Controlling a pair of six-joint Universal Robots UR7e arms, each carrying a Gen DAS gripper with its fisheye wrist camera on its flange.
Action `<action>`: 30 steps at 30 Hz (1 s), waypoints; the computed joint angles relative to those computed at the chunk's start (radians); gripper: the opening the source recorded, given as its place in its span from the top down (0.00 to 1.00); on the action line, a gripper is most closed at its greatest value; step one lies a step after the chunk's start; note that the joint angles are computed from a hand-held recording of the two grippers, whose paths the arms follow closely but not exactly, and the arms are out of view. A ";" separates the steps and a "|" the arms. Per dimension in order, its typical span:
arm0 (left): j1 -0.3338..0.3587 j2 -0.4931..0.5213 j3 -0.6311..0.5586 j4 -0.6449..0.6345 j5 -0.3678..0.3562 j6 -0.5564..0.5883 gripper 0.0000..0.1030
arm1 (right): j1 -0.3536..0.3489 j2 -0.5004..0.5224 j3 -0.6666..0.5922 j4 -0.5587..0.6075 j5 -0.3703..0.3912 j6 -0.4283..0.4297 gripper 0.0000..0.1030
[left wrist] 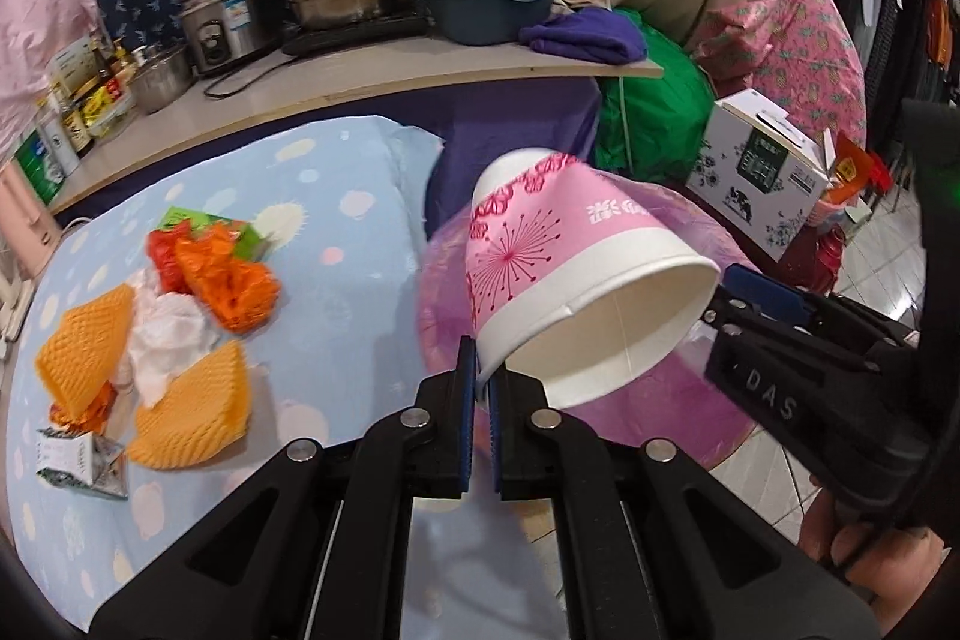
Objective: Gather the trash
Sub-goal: 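Carry cup and plastic bag over the pink bin while both tools open to drop them, then move both open tools back from the bin toward the table trash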
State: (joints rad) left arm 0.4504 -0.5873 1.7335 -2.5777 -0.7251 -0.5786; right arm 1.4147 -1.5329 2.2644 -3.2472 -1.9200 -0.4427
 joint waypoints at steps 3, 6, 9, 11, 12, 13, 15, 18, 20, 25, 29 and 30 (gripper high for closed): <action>0.016 0.022 -0.033 0.022 -0.029 -0.010 0.65 | 0.001 -0.006 0.014 -0.051 0.003 0.000 0.41; 0.006 0.031 -0.034 0.015 0.008 -0.020 0.54 | 0.005 -0.017 0.019 -0.064 0.002 -0.003 0.40; -0.001 0.026 -0.028 0.025 0.020 -0.039 0.45 | 0.005 -0.034 0.028 -0.066 0.011 -0.001 0.38; -0.003 0.017 -0.021 0.038 0.029 -0.055 0.41 | 0.008 -0.040 0.033 -0.070 0.015 -0.001 0.37; -0.003 0.014 -0.018 0.043 0.030 -0.063 0.39 | 0.012 -0.043 0.032 -0.067 0.015 0.000 0.37; -0.003 0.007 -0.011 0.052 0.033 -0.080 0.38 | 0.015 -0.044 0.034 -0.068 0.016 0.000 0.37; -0.003 -0.004 -0.002 0.066 0.034 -0.107 0.35 | 0.021 -0.046 0.036 -0.062 0.020 0.000 0.37; -0.002 -0.028 0.016 0.095 0.038 -0.152 0.33 | 0.034 -0.043 0.036 -0.057 0.023 -0.001 0.37; -0.004 -0.049 0.035 0.117 0.052 -0.191 0.32 | 0.046 -0.039 0.038 -0.054 0.021 0.000 0.37; -0.007 -0.106 0.086 0.180 0.084 -0.300 0.26 | 0.080 -0.022 0.047 -0.053 0.019 -0.002 0.37; -0.007 -0.165 0.140 0.237 0.102 -0.402 0.23 | 0.112 0.001 0.053 -0.046 0.013 -0.003 0.37; -0.006 -0.180 0.151 0.261 0.105 -0.433 0.22 | 0.119 0.008 0.055 -0.045 0.013 0.000 0.37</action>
State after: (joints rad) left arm 0.4442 -0.7669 1.8848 -2.3165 -0.6199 -1.0113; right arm 1.5339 -1.5251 2.3196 -3.2926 -1.9072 -0.4430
